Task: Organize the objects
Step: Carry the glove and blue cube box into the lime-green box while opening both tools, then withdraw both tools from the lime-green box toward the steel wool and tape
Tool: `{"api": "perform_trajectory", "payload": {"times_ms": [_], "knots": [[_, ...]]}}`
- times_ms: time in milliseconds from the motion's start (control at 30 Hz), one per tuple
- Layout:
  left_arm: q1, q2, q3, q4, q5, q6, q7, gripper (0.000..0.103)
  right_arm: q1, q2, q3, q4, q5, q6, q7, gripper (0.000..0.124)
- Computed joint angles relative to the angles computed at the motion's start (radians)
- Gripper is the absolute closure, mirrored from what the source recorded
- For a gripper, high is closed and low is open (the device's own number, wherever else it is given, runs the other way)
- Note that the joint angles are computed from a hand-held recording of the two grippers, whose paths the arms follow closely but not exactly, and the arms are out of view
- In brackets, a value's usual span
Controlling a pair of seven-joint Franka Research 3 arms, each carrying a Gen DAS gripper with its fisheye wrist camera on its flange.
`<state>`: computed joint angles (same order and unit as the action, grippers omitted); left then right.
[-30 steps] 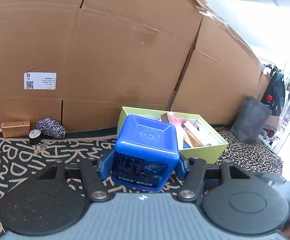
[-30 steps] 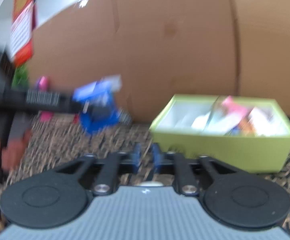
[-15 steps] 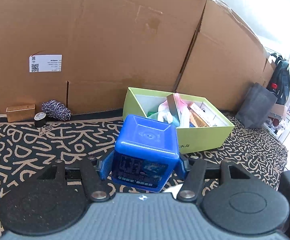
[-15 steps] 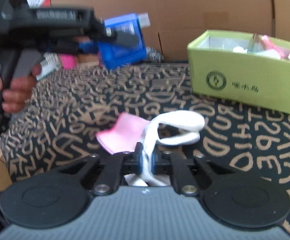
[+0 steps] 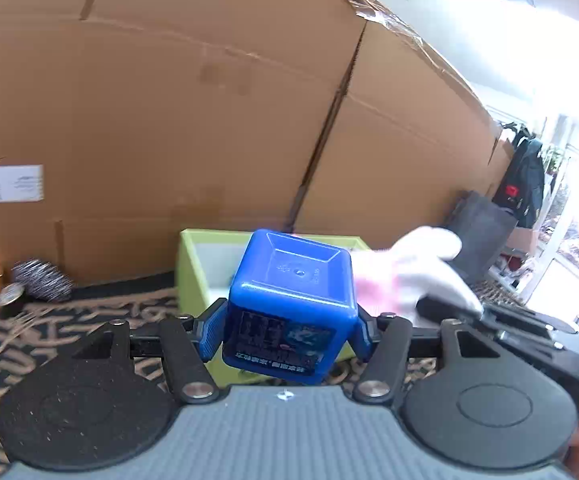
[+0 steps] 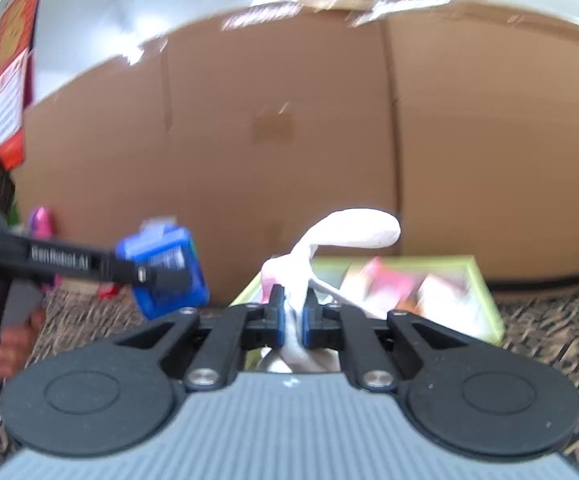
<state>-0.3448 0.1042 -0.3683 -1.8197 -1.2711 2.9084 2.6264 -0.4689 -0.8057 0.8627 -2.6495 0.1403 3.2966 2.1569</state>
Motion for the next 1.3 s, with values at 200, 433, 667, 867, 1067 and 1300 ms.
{"api": "perform_trajectory", "payload": {"times_ms": [200,433,667,867,1067,1300], "knots": [[-0.038,0.177,-0.007,0.186,0.269,0.038,-0.221,0.04,-0.15,0.036,0.05,0.043,0.049,0.095,0.014,0.116],[-0.122,0.354,0.082,0.377,0.611,0.018,-0.54,0.04,-0.223,0.192,0.091,0.091,0.104,0.139,-0.071,0.116],[-0.154,0.457,0.13,0.474,0.808,0.025,-0.713,0.02,-0.396,0.29,0.241,0.158,0.144,0.06,-0.176,0.065],[-0.072,0.425,0.042,0.376,0.832,0.102,-0.739,0.017,-0.518,0.068,0.358,0.111,0.114,0.004,-0.049,0.023],[-0.031,0.416,0.002,0.353,0.904,0.124,-0.791,0.017,-0.483,0.066,0.316,0.093,0.051,-0.012,0.015,0.021],[0.071,0.328,-0.104,0.225,0.958,0.181,-0.802,0.017,-0.403,0.004,0.242,0.092,-0.02,-0.039,0.086,0.021]]}}
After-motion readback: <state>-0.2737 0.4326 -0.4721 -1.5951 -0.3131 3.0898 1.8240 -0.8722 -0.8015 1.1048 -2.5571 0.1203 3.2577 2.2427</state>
